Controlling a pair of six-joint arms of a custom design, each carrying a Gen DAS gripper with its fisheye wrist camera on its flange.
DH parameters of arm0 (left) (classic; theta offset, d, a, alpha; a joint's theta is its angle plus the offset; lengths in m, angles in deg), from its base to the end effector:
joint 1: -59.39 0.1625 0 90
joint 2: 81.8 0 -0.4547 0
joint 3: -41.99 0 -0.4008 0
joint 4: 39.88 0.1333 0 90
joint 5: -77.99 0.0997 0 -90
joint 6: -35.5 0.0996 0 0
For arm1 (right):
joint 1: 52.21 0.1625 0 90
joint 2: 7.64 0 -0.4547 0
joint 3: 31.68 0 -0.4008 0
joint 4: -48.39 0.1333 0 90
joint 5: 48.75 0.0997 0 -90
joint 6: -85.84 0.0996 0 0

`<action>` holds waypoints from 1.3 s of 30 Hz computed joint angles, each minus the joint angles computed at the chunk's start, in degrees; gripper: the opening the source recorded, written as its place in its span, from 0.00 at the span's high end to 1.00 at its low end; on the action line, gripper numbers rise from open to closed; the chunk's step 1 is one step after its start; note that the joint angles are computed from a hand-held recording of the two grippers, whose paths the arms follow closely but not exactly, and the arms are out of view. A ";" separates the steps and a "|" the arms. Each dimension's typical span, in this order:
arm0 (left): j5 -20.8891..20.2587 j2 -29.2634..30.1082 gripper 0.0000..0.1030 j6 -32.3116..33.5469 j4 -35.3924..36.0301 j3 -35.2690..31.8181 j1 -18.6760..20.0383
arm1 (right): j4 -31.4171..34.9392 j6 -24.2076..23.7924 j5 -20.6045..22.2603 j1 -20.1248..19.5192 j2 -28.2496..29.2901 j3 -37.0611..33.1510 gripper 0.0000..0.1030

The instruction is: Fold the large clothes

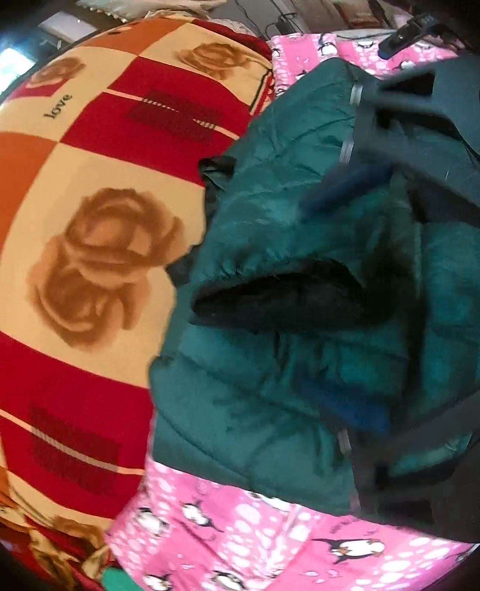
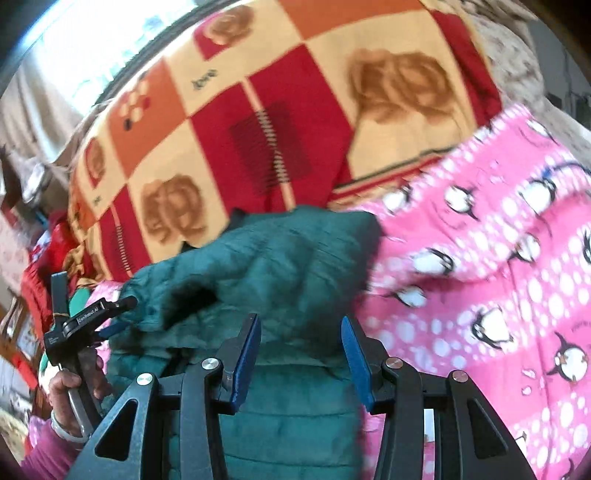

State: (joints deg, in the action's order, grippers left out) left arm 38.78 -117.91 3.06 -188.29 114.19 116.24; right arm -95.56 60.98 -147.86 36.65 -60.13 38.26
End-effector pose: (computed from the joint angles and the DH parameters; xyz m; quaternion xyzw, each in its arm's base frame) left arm -0.2653 -0.7911 0.1740 -0.0775 0.8868 -0.3749 0.2590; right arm 0.1016 -0.8000 0.3832 0.1702 -0.9316 0.2872 0.1437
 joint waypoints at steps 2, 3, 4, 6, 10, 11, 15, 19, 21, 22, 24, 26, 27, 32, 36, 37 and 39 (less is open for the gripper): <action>0.48 0.32 0.80 -0.01 3.15 -1.56 0.01 | 0.49 0.83 0.13 -0.32 0.79 -0.88 0.58; 0.45 0.12 0.86 0.79 2.26 -1.47 -0.06 | 0.71 1.34 0.09 -0.36 1.46 -1.55 0.58; 0.70 -0.09 0.87 2.16 0.99 -1.23 -0.18 | 0.94 1.69 0.22 -0.44 2.08 -2.20 0.58; 3.48 -0.90 0.90 4.85 -0.47 -0.28 -0.82 | 1.39 1.40 0.84 -0.38 4.04 -3.94 0.58; 8.82 -4.20 0.91 10.03 -5.66 4.53 -1.93 | 2.47 2.17 1.37 0.09 7.15 -6.72 0.58; 9.66 -4.95 0.91 10.33 -6.56 5.63 -1.99 | 2.55 1.76 1.28 0.45 8.02 -7.35 0.58; 11.79 -7.53 0.91 8.17 -6.21 9.81 -1.23 | 3.41 -0.32 1.03 1.39 11.10 -9.80 0.58; 10.10 -8.06 0.91 5.08 -6.51 12.10 0.00 | 4.05 -2.47 -2.11 2.41 15.47 -13.78 0.58; 10.54 -7.81 0.90 5.91 -8.29 12.84 -0.01 | 3.69 -3.57 -3.96 2.90 17.02 -15.43 0.58; 10.98 -7.64 0.90 6.37 -8.36 12.86 -0.09 | 3.99 -3.80 -4.51 3.08 17.35 -16.03 0.58; 11.27 -7.38 0.90 6.66 -8.01 12.53 -0.15 | 5.39 -3.58 -5.47 3.48 17.27 -16.89 0.58; 10.69 -7.44 0.90 6.12 -7.98 12.43 -0.06 | 4.11 -3.82 -5.32 3.75 16.06 -15.51 0.58; 10.45 -7.51 0.90 5.73 -7.83 12.45 0.02 | 2.90 -3.95 -4.72 3.89 15.47 -14.58 0.58; 9.74 -7.66 0.89 4.03 -5.88 12.17 0.19 | 2.01 -4.78 -3.28 4.05 14.39 -12.72 0.58; 8.62 -7.95 0.89 3.96 -6.03 12.52 0.36 | 3.30 -3.05 -5.08 3.86 17.34 -15.88 0.58; 8.48 -7.87 0.88 4.09 -6.08 12.42 0.45 | 3.55 -2.40 -4.88 3.73 17.88 -16.58 0.58; 8.06 -7.65 0.88 4.36 -5.88 12.23 0.66 | 3.71 -1.86 -4.78 3.57 18.84 -17.77 0.58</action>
